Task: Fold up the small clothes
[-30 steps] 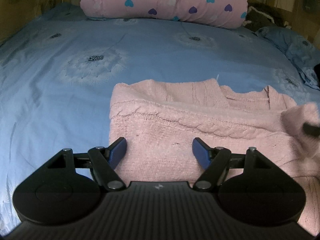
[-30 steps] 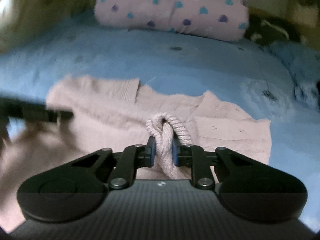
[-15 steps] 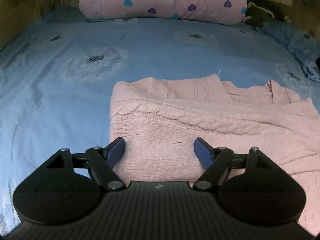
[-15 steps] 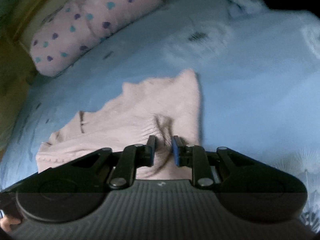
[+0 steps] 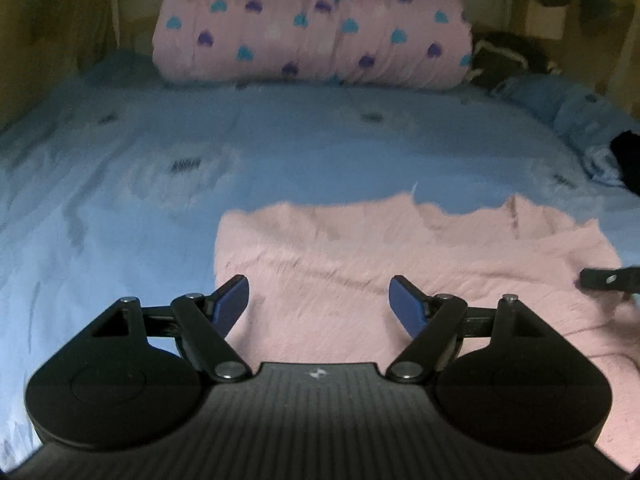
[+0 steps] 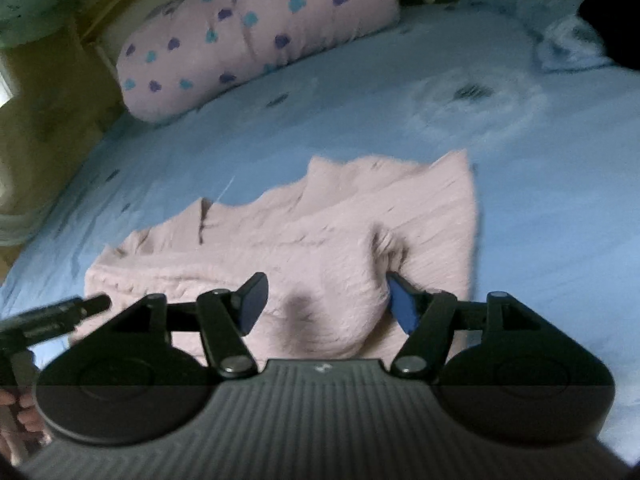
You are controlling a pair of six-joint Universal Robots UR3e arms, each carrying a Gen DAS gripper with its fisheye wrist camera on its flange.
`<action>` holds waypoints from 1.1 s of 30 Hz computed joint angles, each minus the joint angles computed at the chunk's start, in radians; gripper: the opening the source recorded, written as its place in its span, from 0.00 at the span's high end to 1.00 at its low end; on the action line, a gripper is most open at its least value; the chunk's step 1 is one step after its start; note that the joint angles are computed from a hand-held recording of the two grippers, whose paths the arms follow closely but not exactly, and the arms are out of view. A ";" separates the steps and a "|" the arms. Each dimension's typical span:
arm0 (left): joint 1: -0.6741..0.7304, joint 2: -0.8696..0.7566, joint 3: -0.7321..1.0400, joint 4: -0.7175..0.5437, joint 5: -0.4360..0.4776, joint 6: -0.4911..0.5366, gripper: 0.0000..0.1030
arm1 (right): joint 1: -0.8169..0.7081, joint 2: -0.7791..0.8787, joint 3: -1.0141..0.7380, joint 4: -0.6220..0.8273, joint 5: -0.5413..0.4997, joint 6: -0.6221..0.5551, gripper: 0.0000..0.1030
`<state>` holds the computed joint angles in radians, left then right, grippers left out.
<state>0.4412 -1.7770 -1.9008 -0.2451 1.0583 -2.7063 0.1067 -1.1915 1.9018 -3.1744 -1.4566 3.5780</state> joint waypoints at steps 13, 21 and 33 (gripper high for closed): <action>-0.112 -0.270 0.238 0.040 0.122 -0.038 0.21 | -0.045 -0.039 0.029 -0.104 -0.130 0.084 0.85; -0.107 -0.335 0.278 0.062 0.151 -0.047 0.17 | -0.001 0.016 -0.083 0.100 -0.204 0.035 0.82; -0.106 -0.292 0.266 0.021 0.184 -0.065 0.17 | 0.075 -0.019 -0.007 -0.072 -0.360 -0.068 0.72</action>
<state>0.3356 -2.0694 -1.6348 -0.2238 1.2420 -2.7715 0.1821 -1.2108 1.8952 -3.2465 -1.8162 3.5097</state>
